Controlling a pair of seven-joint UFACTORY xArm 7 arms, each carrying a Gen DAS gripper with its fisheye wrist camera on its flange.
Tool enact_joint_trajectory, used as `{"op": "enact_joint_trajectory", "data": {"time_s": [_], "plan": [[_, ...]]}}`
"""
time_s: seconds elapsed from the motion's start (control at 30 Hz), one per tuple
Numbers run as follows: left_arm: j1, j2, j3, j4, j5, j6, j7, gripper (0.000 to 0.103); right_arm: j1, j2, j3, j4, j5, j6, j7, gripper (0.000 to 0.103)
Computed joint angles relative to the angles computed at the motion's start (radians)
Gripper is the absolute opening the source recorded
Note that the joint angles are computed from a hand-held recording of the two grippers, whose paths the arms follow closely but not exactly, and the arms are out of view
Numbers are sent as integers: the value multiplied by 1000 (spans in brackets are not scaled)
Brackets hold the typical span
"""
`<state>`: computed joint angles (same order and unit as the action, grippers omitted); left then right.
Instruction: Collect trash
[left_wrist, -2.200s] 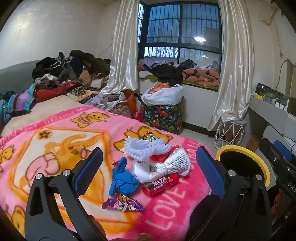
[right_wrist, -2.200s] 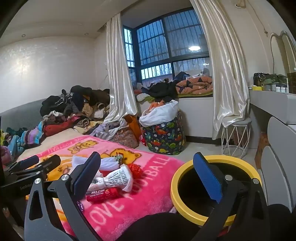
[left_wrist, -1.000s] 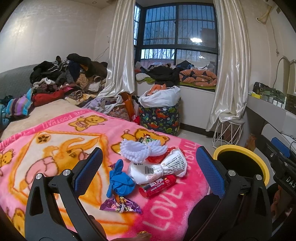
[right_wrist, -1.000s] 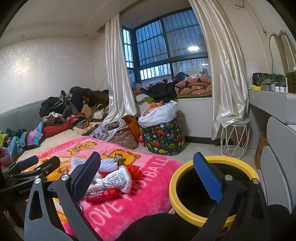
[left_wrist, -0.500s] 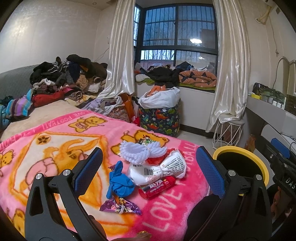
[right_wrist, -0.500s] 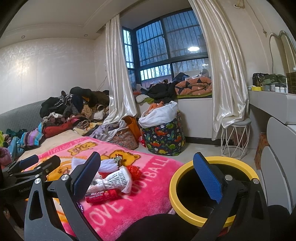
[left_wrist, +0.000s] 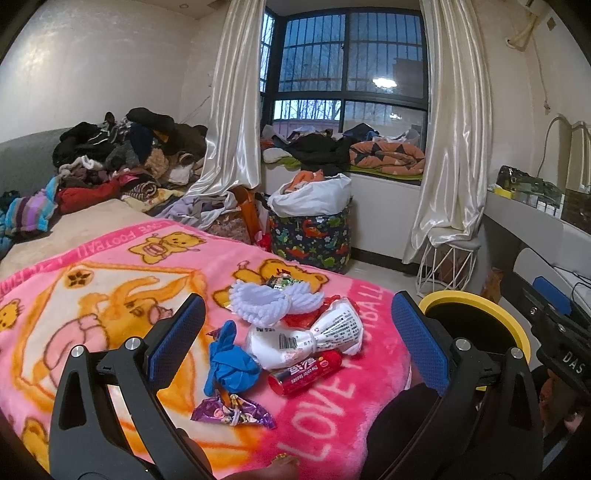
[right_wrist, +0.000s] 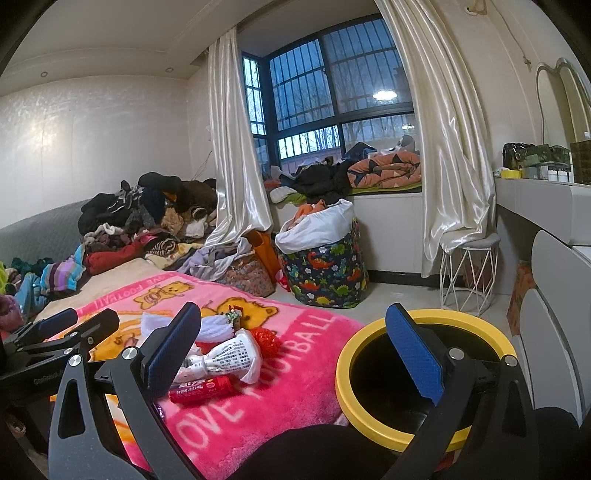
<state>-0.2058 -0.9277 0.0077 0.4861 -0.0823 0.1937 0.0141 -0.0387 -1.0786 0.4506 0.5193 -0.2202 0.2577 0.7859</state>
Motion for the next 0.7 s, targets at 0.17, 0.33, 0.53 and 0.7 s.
{"op": "enact_joint_trajectory", "data": {"time_s": [0.17,0.33,0.53,0.7], "plan": [[-23,14,6,1,-1,-8,11,93,-2,2,-6,-13,4,-3,9,97],[-79,46,25,20,-18,-26,36,93,-19,-11,-21,-33,6,16,21,97],[-100,107,19,57,-33,-50,29,93,-55,-37,-39,-45,0,23,38,97],[-111,194,36,124,-44,-80,30,93,-69,-8,-48,-36,3,5,38,97]]}}
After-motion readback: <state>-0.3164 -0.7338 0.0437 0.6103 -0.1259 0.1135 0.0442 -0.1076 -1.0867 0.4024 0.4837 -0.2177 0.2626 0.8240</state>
